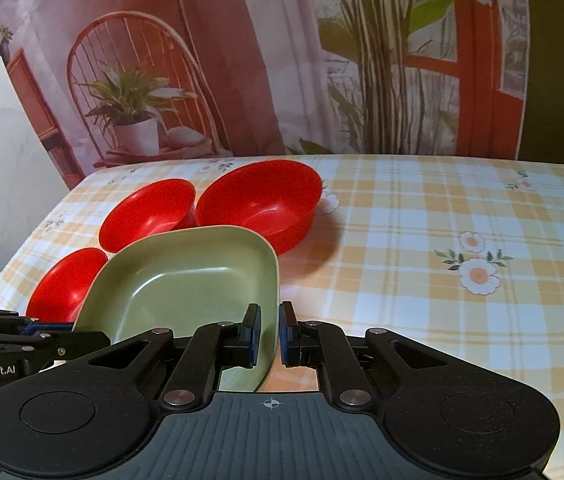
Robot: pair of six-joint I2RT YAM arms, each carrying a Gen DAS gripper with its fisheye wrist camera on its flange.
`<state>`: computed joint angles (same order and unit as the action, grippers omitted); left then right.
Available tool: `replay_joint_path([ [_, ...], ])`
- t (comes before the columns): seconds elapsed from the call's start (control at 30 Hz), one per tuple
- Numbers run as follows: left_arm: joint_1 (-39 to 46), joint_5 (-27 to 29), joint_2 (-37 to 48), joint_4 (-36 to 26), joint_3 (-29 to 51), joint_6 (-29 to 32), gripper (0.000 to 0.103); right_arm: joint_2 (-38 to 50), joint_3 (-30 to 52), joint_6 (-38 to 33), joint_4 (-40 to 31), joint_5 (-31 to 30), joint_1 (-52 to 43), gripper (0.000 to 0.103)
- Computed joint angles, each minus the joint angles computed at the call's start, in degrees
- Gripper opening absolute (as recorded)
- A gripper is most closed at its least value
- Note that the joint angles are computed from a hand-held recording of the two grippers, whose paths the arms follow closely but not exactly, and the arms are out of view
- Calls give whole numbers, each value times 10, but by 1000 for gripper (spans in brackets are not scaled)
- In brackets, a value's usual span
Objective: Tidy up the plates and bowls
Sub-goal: 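Lift the green plate with both grippers and carry it over the orange plate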
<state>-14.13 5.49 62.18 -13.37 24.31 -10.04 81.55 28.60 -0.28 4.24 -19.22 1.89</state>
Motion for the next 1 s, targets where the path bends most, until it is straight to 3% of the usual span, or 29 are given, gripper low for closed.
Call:
replay_joint_path([
  [0.37,19,0,20,3,3,27,18,37,5,5,39,33,39,10],
  [0.77,23,7,20,-5,1,33,19,26,3,-9,32,62,56,9],
  [1.0,33,22,31,-1,6,40,19,23,-5,-10,41,68,55,3],
])
